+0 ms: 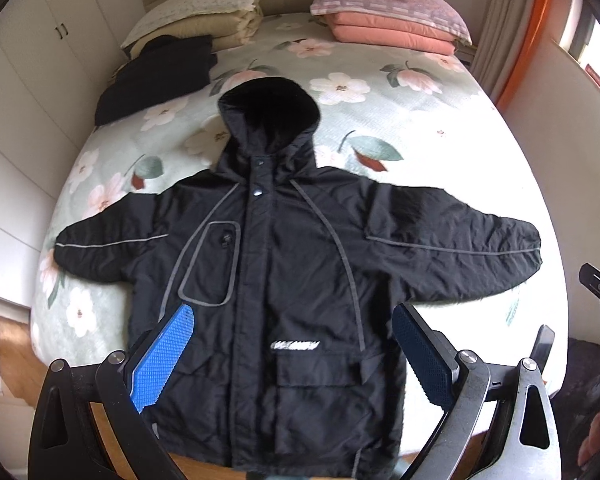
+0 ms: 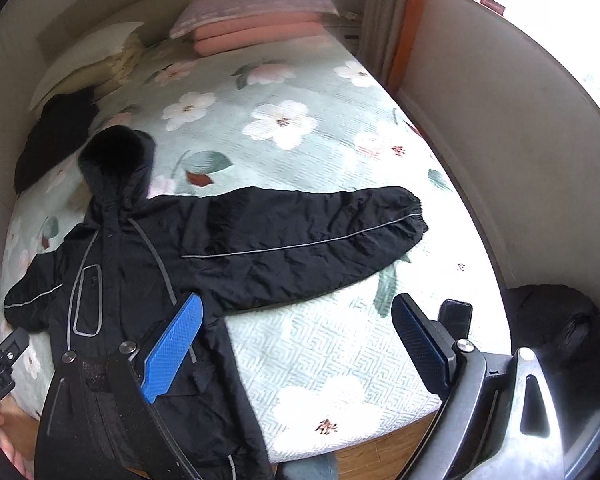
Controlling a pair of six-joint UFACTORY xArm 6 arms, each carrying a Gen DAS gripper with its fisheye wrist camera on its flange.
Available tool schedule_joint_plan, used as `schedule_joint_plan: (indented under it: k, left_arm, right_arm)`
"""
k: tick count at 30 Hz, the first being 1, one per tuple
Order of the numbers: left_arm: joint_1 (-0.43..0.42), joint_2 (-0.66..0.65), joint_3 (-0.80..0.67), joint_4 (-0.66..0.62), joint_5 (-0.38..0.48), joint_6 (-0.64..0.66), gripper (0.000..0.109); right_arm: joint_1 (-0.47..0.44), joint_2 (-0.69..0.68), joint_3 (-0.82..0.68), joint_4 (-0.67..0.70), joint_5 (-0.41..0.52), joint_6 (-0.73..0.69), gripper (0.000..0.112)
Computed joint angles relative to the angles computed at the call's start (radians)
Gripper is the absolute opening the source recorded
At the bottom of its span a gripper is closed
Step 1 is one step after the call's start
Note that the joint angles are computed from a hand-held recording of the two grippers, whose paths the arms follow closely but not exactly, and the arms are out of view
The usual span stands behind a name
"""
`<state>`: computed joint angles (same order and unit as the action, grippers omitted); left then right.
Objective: Fold large clothes
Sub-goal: 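Reach the right tool to the jacket sleeve cuff and grasp it, then carry the gripped sleeve cuff with the right tool across the jacket body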
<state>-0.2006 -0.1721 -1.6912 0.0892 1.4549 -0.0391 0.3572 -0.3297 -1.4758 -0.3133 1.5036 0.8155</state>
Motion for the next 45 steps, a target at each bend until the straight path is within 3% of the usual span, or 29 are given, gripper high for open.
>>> schedule_joint_plan:
  k: [4,9,13,20,27,29,30,31,32,34,37,40,45]
  left_arm:
    - [-0.090,0.016,0.085,0.037,-0.118,-0.112,0.100]
    - [-0.157,0.059,0.198,0.076,-0.293,-0.190,0.100]
    - [-0.199,0.111,0.267,0.141,-0.414,-0.243,0.100]
    - [-0.241,0.206,0.315,0.174,-0.512,-0.285,0.100]
    - [-0.269,0.250,0.323,0.188,-0.540,-0.293,0.100]
    - [-0.277,0.262,0.322,0.195,-0.549,-0.292,0.100]
    - [-0.280,0.268,0.322,0.198,-0.556,-0.290,0.100]
    - [-0.282,0.275,0.321,0.199,-0.561,-0.287,0.100]
    - [-0.286,0.290,0.314,0.198,-0.564,-0.281,0.100]
    - [-0.289,0.308,0.308,0.185,-0.576,-0.274,0.100]
    - [-0.296,0.339,0.288,0.156,-0.583,-0.250,0.100]
    - [-0.306,0.358,0.283,0.138,-0.607,-0.224,0.100]
    - [-0.318,0.434,0.266,0.000,-0.665,-0.088,0.100]
  right_arm:
    - [-0.224,-0.090,0.238,0.050,-0.213,-0.094,0.096]
    - [-0.451,-0.090,0.440,0.110,-0.458,-0.192,0.090]
    - [-0.600,-0.048,0.576,0.245,-0.649,-0.278,0.087]
    - [-0.731,0.087,0.661,0.511,-0.809,-0.483,0.072]
    - [-0.790,0.190,0.680,0.841,-0.873,-0.670,0.071]
    - [-0.784,0.193,0.689,0.880,-0.905,-0.693,0.069]
    - [-0.776,0.196,0.686,0.883,-0.916,-0.705,0.065]
    - [-0.769,0.207,0.673,0.874,-0.907,-0.711,0.046]
    - [-0.763,0.215,0.664,0.864,-0.898,-0.710,0.036]
    - [-0.758,0.210,0.660,0.860,-0.896,-0.706,0.026]
    - [-0.749,0.143,0.677,0.791,-0.906,-0.655,0.019]
    - [-0.728,0.063,0.695,0.529,-0.919,-0.505,0.017]
    - [-0.715,0.112,0.701,0.342,-0.879,-0.380,0.017]
